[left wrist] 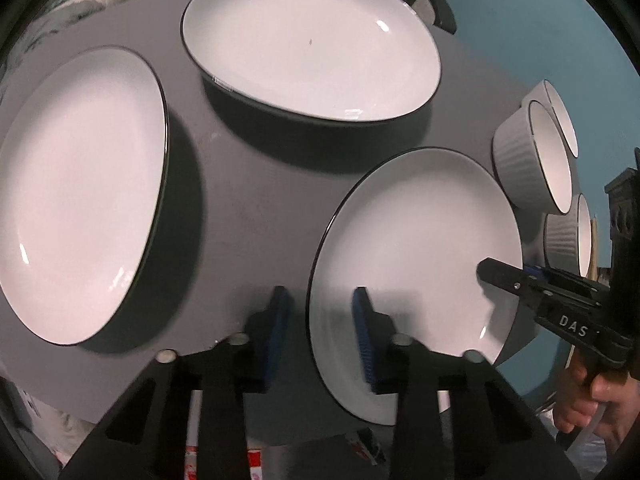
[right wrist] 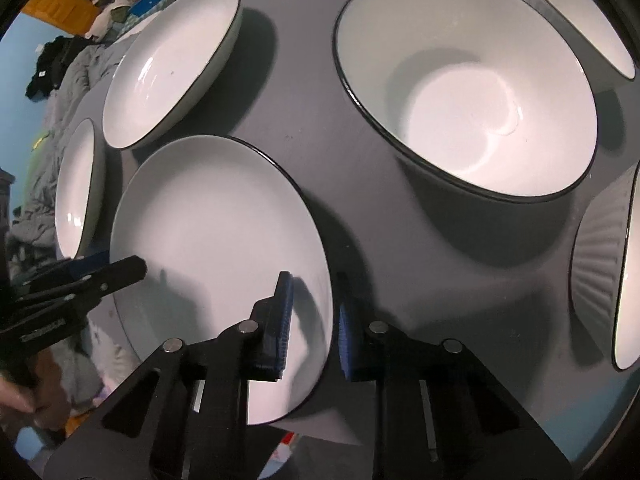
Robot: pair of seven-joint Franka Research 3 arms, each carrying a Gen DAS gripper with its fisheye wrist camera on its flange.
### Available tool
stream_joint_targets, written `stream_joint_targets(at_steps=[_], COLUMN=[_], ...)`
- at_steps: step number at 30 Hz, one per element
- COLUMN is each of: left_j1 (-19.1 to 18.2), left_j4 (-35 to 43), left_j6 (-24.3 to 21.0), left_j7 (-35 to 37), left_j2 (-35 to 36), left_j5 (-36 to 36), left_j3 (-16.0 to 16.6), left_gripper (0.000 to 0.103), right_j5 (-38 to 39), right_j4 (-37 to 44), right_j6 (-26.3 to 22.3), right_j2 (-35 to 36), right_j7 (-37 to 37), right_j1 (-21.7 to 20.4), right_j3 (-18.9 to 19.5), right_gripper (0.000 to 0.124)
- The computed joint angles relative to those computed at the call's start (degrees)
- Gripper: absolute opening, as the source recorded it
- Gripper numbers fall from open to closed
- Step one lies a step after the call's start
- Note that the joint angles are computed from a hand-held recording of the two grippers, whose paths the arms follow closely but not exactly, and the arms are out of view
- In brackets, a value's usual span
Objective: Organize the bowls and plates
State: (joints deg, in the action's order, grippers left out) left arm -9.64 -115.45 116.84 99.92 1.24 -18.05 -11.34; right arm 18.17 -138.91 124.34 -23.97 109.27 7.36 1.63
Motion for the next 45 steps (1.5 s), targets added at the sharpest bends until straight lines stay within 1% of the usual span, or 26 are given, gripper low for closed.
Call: stream_joint_targets(at_steps=[5,9,11,16,18,20,24,25,26,28,30,33,36,41,45], left_j1=[0.6,0.9,0.9,1.2,1.4,1.2,1.6,1.3,1.9,2.2,2.3,2.6,3.2,3.9,4.7], left_j4=[0.9,1.3,1.6,2.9,3.0,3.0,3.4,4.6,6.1,7.1,6.0,6.8,8.0,8.4,10.1], left_j6=[-1.5,-1.8,-2.0,-2.9,-3.3,-3.6,-4.3,-4.0,-4.9,-5.2,-4.7,-5.1,-5.5,-6.3,-7.7], left_j7=[0.1,0.4,0.4,0.9,1.2,0.7,1.0,0.5,1.1,1.3,1.1,1.5,2.0,2.2,2.1], left_j2=[1.1,1.4,1.7,2.8,3.0,2.9,3.3,4.8,5.8,6.7,6.0,6.7,7.4,7.4,8.1], left_j5=[-1.6,-1.5,-1.3,-1.7,-1.9,-2.2,-2.8,-2.6,-2.3,-2.3,-3.1,-3.1,-2.3,-3.0,-2.9], left_j3=[0.2,0.1,0.0,-0.1,-0.1,-0.3,-0.2,-0.4,-0.1,-0.3,-0.8,-0.7,-0.5,-0.4,-0.1], left_gripper=[0.019,0.017,0.017,0.016,0.016,0.016,0.016,0.016,0.016,0.016,0.016,0.016,0.016,0.016,0.016], right_j5=[2.8,6.1,6.5,8.5,9.1,10.1,11.2,11.7,11.6,11.8,12.4,13.1,10.7,10.1,10.0], right_j4=[-2.0,-4.1,-5.0,-7.3,-7.1,-5.9,-2.8,-0.3,0.5,1.9,2.5,3.1,4.4,5.1,6.3], right_j6=[0.3,0.9,0.9,2.0,1.0,0.3,-3.8,-3.8,-4.7,-6.0,-6.8,-7.5,-6.9,-6.6,-6.4], right_j2=[-2.0,-3.8,-4.5,-6.3,-6.6,-5.2,-2.1,0.6,1.3,2.5,3.1,3.7,4.6,5.0,5.7], right_j7=[-2.9,-5.0,-6.0,-9.8,-9.9,-9.3,-10.0,-9.2,-9.6,-9.9,-9.9,-10.1,-8.2,-7.6,-7.0], right_j1=[0.1,-0.2,-0.7,-0.8,-1.4,-1.5,-1.9,-1.4,-1.4,-1.5,-1.7,-1.7,-1.7,-1.3,-0.9], right_j3=[-1.6,-2.9,-3.0,-3.7,-4.1,-4.2,-5.0,-4.2,-4.2,-4.3,-4.4,-4.3,-2.8,-2.6,-2.5], right_gripper=[0.018,0.017,0.013,0.012,0.012,0.012,0.012,0.012,0.012,0.012,0.012,0.013,0.014,0.014,0.013])
